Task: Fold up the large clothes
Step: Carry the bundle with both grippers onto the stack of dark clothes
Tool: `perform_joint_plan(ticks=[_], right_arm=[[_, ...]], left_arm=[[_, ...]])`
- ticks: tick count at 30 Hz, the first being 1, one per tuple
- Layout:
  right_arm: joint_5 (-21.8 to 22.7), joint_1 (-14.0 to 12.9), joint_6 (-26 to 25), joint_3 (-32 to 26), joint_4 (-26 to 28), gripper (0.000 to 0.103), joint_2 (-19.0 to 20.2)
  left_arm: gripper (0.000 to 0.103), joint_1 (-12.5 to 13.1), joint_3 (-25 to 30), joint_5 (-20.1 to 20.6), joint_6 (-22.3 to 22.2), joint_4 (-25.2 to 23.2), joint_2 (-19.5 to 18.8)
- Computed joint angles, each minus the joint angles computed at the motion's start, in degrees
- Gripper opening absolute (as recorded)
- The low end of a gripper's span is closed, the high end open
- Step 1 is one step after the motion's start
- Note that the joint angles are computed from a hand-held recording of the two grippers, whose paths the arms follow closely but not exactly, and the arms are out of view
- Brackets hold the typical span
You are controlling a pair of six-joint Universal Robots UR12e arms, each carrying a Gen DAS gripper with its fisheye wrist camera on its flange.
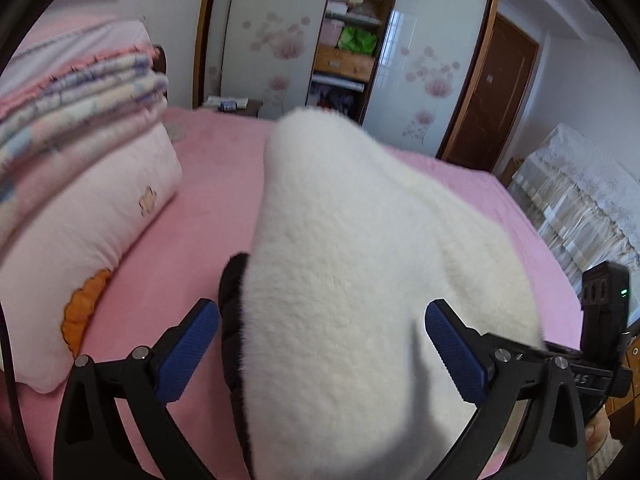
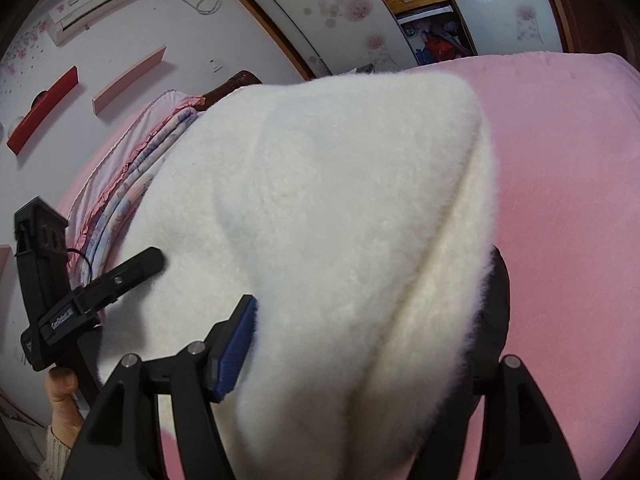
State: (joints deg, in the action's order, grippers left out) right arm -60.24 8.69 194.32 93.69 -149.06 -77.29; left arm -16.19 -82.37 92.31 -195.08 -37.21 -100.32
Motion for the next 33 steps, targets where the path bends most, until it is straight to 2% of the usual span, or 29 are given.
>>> perform_joint_plan(ticks=[3, 7, 13, 16, 18, 20, 24, 26, 29, 31, 33], right_arm=[[-3.5, 0.5, -1.9, 0.1, 2.1, 0.073, -1.3], [-6.4, 0.4, -4.0, 1.2, 2.4, 0.073, -3.2], [-10.1, 0.4, -7.2, 2.6, 0.7, 0.073, -5.3], [-11.7, 0.6, -8.2, 2.2, 1.4, 0.073, -5.2], [-11.0, 0.6, -9.0, 2.0, 2.6, 0.073, -4.9], [-12.3, 1.0, -10.0, 1.9, 3.4, 0.073, -4.5], [-12.8, 1.3, -10.8, 2.7, 3.4, 0.076, -3.9], [-10.9, 0.7, -9.7, 3.2, 2.3, 0.083, -3.7], [-6.4, -0.1, -8.9, 3.6, 2.4, 0.089, -3.0], [-4.9, 0.0, -11.1, 3.6, 3.0, 0.088, -2.8], [-2.2, 0.2, -14.3, 4.0, 4.2, 0.081, -3.3]], left_arm=[[0.103, -0.3, -1.2, 1.7, -1.7, 4.2, 1.4], [0.103, -2.1, -0.6, 6.6, -4.1, 4.7, 1.4], [0.103, -5.3, 2.5, 14.1, -2.3, 1.9, -1.1], [0.103, -6.5, 4.5, 17.5, -1.4, -2.4, -2.7], [0.103, -7.0, 5.6, 19.7, -1.5, -6.2, -3.6], [0.103, -6.6, 4.6, 17.7, -2.9, -5.0, -3.4], [0.103, -4.7, 2.5, 10.8, -7.4, -3.4, -2.5], [0.103, -3.8, 1.4, 7.6, -9.1, -2.4, -2.0], [0.103, -2.9, 0.1, 4.7, -11.1, -1.4, -1.6], [0.103, -2.3, -0.8, 2.6, -13.0, -1.6, -1.2], [0.102, -1.3, -1.7, -0.6, -14.8, -2.2, -0.8]])
